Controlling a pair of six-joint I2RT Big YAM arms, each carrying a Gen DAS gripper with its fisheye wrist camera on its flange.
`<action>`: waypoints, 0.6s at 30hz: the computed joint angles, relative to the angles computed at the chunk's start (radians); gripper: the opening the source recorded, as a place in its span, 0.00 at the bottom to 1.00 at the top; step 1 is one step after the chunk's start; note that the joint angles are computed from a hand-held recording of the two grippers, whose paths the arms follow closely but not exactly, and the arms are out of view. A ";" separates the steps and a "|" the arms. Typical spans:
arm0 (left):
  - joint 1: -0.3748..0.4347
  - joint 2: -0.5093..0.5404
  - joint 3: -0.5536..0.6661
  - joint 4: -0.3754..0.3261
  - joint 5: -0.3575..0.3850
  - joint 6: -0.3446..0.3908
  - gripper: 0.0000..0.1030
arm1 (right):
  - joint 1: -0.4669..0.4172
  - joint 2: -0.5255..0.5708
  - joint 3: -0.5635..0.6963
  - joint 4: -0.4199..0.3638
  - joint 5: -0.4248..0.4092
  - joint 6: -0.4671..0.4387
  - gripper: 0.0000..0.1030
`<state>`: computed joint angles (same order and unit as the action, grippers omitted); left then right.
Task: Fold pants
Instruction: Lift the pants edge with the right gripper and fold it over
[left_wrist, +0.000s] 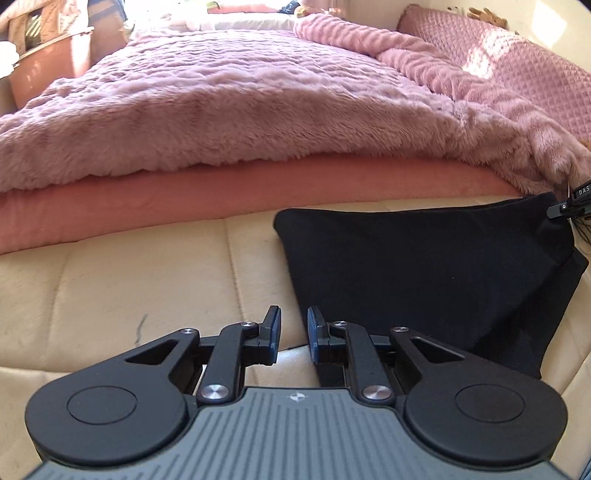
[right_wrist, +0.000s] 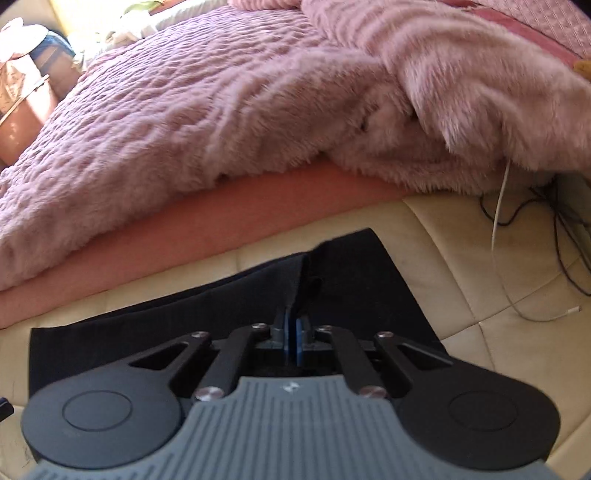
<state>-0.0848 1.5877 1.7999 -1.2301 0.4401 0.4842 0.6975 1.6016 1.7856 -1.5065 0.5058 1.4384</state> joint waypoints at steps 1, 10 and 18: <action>-0.008 0.005 -0.001 0.007 -0.006 -0.010 0.17 | -0.002 -0.008 -0.026 0.018 0.006 0.002 0.00; -0.019 0.039 0.054 0.033 -0.003 -0.056 0.17 | 0.046 -0.022 0.095 0.013 0.090 -0.065 0.00; -0.045 0.063 0.079 0.041 -0.025 -0.056 0.17 | -0.040 -0.017 0.035 -0.042 0.044 -0.081 0.00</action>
<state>-0.1295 1.6510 1.8790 -1.1887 0.4154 0.4286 0.6577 1.5845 1.8210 -1.5481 0.5501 1.3576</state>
